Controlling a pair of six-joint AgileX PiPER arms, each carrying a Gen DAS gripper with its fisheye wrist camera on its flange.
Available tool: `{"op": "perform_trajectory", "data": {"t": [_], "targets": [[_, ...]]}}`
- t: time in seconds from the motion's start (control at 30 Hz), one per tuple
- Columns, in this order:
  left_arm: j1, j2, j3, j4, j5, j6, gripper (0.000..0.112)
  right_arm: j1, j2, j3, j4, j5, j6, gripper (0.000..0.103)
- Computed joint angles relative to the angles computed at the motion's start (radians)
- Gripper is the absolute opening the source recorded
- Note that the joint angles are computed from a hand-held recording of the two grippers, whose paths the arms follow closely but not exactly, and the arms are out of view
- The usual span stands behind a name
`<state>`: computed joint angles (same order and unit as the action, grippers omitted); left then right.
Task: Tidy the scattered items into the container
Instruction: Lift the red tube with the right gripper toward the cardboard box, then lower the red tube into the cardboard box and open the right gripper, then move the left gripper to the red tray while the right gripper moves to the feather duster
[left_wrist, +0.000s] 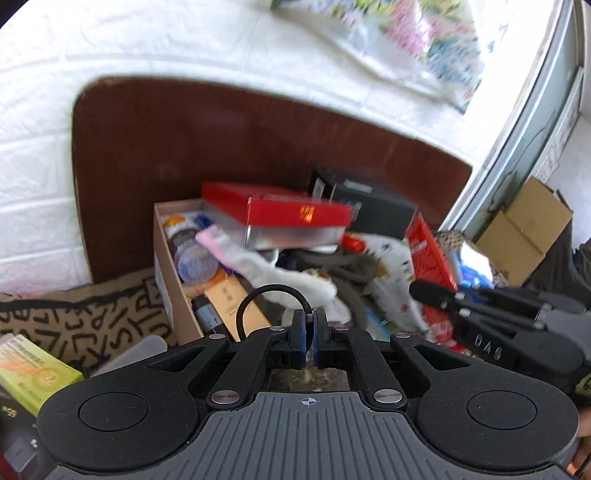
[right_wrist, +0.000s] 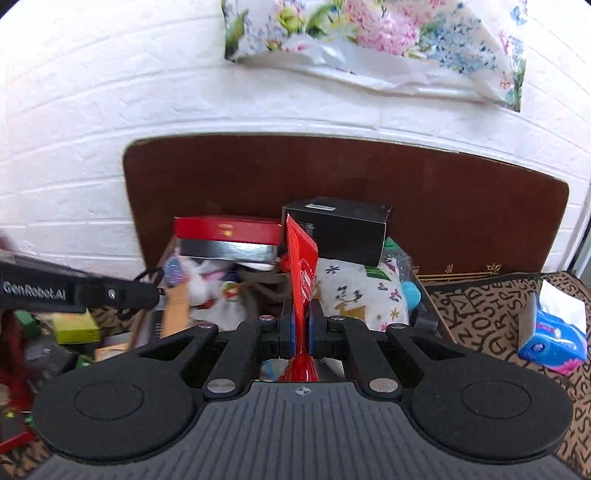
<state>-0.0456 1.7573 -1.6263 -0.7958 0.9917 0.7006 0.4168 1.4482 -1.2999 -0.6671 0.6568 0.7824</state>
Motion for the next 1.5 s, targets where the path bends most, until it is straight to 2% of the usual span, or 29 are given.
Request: {"op": "perform_trajectory", "data": {"t": [0.1, 0.13, 0.2, 0.23, 0.27, 0.3, 0.33, 0.37, 0.47, 0.53, 0.63, 0.73, 0.9, 1.27, 1.37, 1.5], "targets": [[-0.013, 0.03, -0.004, 0.016, -0.025, -0.001, 0.001, -0.033, 0.029, 0.003, 0.016, -0.06, -0.034, 0.007], [-0.013, 0.04, -0.008, 0.011, -0.027, -0.001, 0.023, -0.042, 0.04, 0.002, 0.027, -0.073, -0.059, 0.008], [-0.007, 0.045, 0.0, -0.001, -0.045, -0.009, 0.043, -0.033, 0.052, -0.004, 0.008, -0.053, -0.056, 0.008], [-0.001, 0.043, 0.009, -0.018, -0.049, 0.001, 0.07, -0.031, 0.052, 0.006, -0.008, -0.057, -0.046, 0.016], [0.007, 0.033, 0.032, -0.049, -0.067, 0.028, 0.086, -0.028, 0.045, 0.022, -0.033, -0.068, -0.022, 0.025], [0.012, 0.007, 0.078, -0.081, -0.112, 0.067, 0.09, -0.023, 0.033, 0.045, -0.073, -0.082, 0.021, 0.048], [0.011, -0.019, 0.119, -0.102, -0.155, 0.107, 0.09, -0.018, 0.019, 0.068, -0.113, -0.093, 0.063, 0.067], [0.012, -0.032, 0.134, -0.11, -0.166, 0.142, 0.091, -0.002, 0.009, 0.085, -0.171, -0.085, 0.118, 0.072], [0.023, -0.046, 0.139, -0.106, -0.133, 0.177, 0.095, 0.024, -0.002, 0.095, -0.231, -0.043, 0.15, 0.075], [0.029, -0.058, 0.154, -0.111, -0.12, 0.188, 0.1, 0.035, -0.014, 0.106, -0.248, -0.028, 0.185, 0.089], [0.031, -0.09, 0.197, -0.12, -0.14, 0.224, 0.103, 0.069, -0.032, 0.127, -0.273, 0.0, 0.226, 0.1], [0.027, -0.122, 0.233, -0.081, -0.163, 0.215, 0.103, 0.106, -0.024, 0.117, -0.255, 0.044, 0.19, 0.102], [0.039, -0.164, 0.27, -0.056, -0.155, 0.209, 0.103, 0.184, -0.021, 0.101, -0.27, 0.124, 0.154, 0.102], [0.121, -0.262, 0.338, -0.103, -0.083, 0.297, 0.103, 0.298, -0.072, 0.101, -0.291, 0.223, 0.202, 0.102], [0.163, -0.281, 0.354, -0.123, -0.031, 0.341, 0.103, 0.343, -0.078, 0.101, -0.308, 0.251, 0.219, 0.102], [0.305, -0.315, 0.414, -0.193, 0.108, 0.455, 0.103, 0.432, -0.092, 0.121, -0.328, 0.283, 0.264, 0.103]]}}
